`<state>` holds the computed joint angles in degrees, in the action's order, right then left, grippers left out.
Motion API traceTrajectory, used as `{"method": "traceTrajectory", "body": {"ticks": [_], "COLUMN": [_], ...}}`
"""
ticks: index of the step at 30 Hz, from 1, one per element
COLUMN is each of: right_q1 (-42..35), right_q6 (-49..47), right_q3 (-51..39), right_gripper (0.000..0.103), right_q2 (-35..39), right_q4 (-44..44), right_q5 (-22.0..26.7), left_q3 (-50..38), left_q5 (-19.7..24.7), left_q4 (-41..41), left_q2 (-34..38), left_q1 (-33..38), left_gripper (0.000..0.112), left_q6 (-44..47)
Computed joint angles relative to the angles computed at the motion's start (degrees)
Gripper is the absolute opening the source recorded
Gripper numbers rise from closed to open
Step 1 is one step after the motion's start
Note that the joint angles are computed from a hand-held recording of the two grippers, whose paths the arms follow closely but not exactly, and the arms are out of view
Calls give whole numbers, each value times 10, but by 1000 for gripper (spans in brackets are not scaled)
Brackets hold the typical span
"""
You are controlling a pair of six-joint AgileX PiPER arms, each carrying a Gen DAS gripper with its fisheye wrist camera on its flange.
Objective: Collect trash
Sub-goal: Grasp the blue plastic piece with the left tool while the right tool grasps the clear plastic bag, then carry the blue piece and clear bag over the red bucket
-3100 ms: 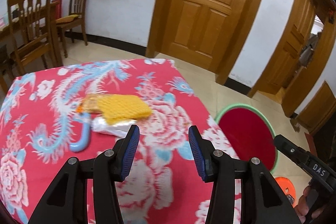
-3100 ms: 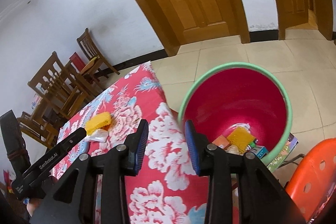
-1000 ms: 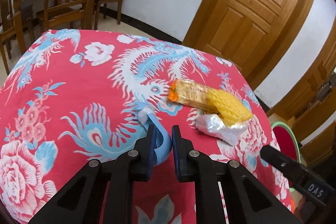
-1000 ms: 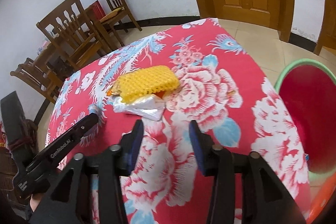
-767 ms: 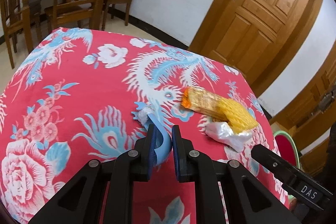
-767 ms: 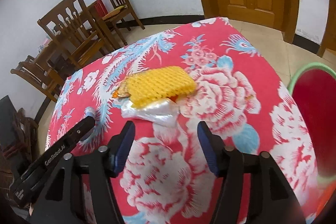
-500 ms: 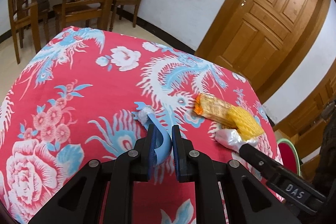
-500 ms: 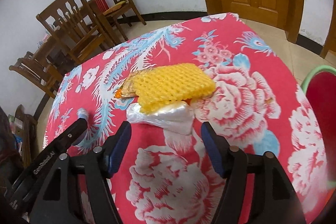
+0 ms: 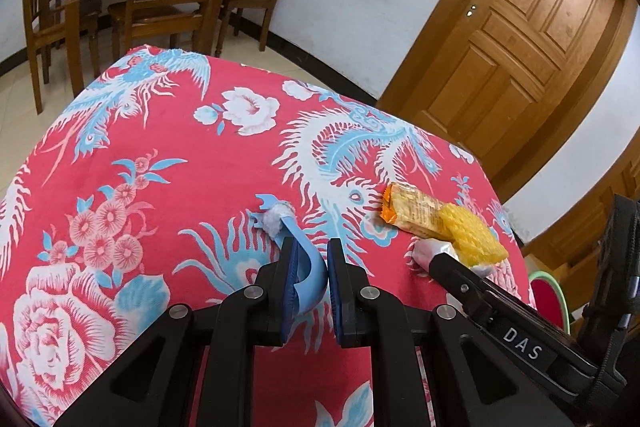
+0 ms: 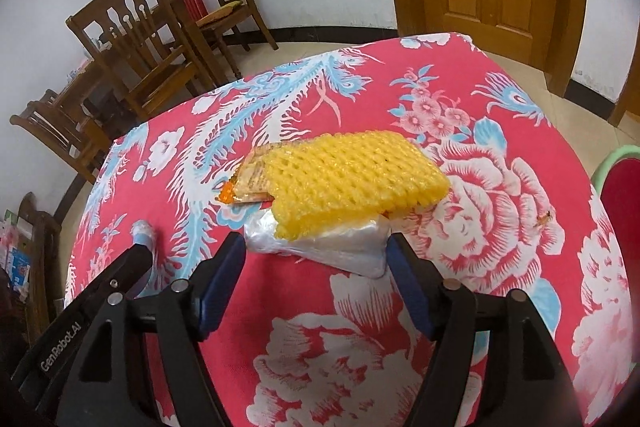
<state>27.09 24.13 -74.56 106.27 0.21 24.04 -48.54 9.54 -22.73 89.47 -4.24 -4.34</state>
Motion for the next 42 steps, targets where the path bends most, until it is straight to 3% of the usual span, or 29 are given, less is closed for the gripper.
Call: {"method": "traceTrajectory", "body": {"ticks": [13, 31, 42], "right_q1": [-8, -52, -103], "right_q6": [-40, -195, -281], "right_q3": [41, 182, 258], "right_gripper": [66, 66, 66], "right_q2": [-30, -181, -273], "right_q4": [35, 182, 253], "right_q5": [-22, -38, -19], "left_q3": [-1, -7, -5], "left_q5": [-2, -7, 15], "left_q4": [23, 112, 316], "left_q2": [1, 4, -38], "left_q1": [-7, -35, -80], "left_gripper": [15, 15, 15], "left_q6": [-21, -98, -296]}}
